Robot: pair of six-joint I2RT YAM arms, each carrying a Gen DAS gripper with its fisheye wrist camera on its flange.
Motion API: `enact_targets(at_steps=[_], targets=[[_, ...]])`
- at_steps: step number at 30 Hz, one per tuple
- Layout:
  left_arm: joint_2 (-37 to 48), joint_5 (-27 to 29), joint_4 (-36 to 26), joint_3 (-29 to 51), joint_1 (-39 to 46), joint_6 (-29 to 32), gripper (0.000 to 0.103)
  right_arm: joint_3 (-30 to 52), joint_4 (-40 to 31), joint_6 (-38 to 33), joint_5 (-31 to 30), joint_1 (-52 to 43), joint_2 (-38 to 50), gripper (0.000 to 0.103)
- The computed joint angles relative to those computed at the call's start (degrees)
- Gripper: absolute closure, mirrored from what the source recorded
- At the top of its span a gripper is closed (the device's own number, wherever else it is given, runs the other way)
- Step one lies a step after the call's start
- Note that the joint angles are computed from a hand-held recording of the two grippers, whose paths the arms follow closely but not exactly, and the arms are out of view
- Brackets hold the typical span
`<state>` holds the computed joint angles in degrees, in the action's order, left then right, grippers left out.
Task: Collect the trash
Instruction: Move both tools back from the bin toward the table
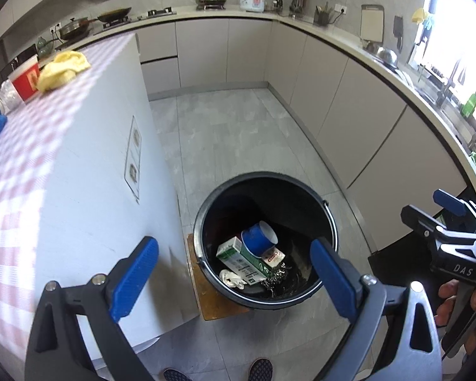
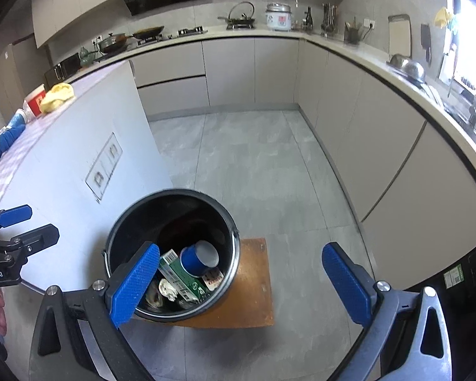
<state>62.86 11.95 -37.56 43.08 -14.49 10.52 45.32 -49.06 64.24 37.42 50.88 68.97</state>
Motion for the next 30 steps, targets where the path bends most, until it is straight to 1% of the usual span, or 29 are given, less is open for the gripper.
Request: enact_targets(at_steps=[4,6,8,11,13,17,20,24,28,30], targets=[[-1.5,1.6,-1.5,1.1,2.7,1.3,0.006,3.0,-2.2,3.5,2.9,2.7,0.6,0.0],[-2.0,3.7,-2.8,2.2,5.3,2.5,0.006,5.3,-3.8,4.1,2.5,3.0,1.8,0.0],[-3.0,4.5,-3.7,2.9,7.5,3.4,0.006,8.2,-6.0,5.0,2.3,3.4,3.9,0.0],[-3.7,7.5,-5.3,4.6,12.7,6.1,0.006,11.4,-7.5,6.4,2.7,4.3,6.2,0.0],[-3.3,10.1,-6.7,6.1,16.5,8.3,0.006,13.1,-7.3,6.2,2.7,4.8,7.2,0.0],[-1.2,14.0,-7.8,8.7,25.5,13.6,0.006,19.1,-7.0,4.7,3.3,6.0,12.3,0.0],[2.7,16.9,-8.5,12.1,33.4,17.9,0.006,25.0,-6.3,2.8,3.8,6.8,17.1,0.0],[8.8,20.1,-9.4,17.1,42.5,23.1,0.006,35.4,-5.9,-0.1,4.3,7.7,25.6,0.0],[16.1,23.0,-10.5,23.9,51.1,27.6,0.006,49.1,-6.6,-3.1,4.4,8.6,35.7,0.0],[20.3,24.3,-11.5,28.0,54.4,29.7,0.006,58.2,-8.1,-4.6,4.7,9.0,41.9,0.0]])
